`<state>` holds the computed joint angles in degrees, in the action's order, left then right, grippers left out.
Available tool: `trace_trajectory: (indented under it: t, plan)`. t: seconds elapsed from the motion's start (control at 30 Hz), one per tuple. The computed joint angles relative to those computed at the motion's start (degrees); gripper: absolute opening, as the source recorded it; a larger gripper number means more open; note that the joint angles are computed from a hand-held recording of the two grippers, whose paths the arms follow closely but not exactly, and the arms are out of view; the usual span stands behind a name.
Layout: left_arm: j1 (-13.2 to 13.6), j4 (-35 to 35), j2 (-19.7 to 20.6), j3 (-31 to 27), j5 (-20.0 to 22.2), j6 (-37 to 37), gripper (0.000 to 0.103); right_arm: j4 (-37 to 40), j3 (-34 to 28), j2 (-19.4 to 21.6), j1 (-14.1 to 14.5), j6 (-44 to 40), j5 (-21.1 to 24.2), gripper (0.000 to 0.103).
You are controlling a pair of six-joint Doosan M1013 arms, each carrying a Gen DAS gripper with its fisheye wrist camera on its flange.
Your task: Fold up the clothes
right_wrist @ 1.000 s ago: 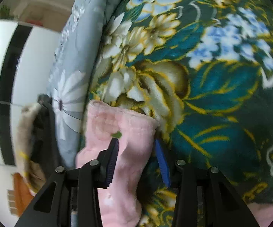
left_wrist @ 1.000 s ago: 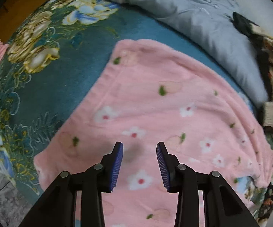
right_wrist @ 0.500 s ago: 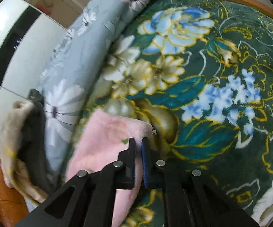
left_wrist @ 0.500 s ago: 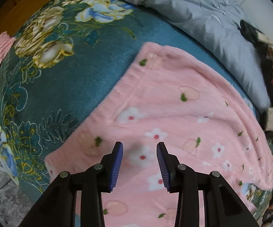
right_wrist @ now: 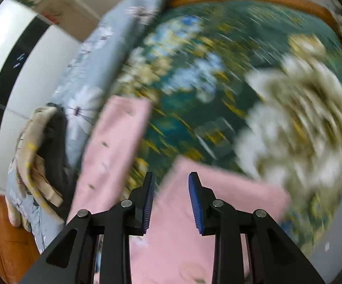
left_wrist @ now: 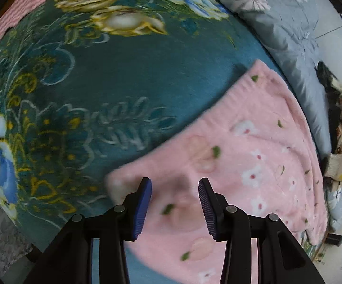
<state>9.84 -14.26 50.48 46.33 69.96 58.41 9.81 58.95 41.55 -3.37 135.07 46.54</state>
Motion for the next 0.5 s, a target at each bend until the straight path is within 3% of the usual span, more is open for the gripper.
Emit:
trace_trajectory:
  t: [0.07,0.1,0.13,0.3,0.5]
  plan:
    - [0.8,-2.1,-1.8,3.9,-2.6,0.5,0.046,1.8,7.0,-3.6,0.2,3.1,-5.9,0.032]
    - [1.2,-3.0,-2.6,5.6,-3.5,0.6,0.047,3.3,10.3,-5.2,0.3,3.9,-8.3,0.037]
    - [1.3,-3.1,-3.1,6.6,-3.6,0.6,0.049,3.8,12.6,-6.3,0.5,4.5,-9.2,0.039]
    - [2.0,-3.8,-5.7,12.5,-4.2,0.8,0.053,2.3,18.7,-9.2,0.8,8.5,-8.0,0.04]
    - [2.1,-7.8,-6.3,15.1,-5.9,1.3,0.055,5.6,20.7,-9.1,0.6,7.5,-8.2,0.041]
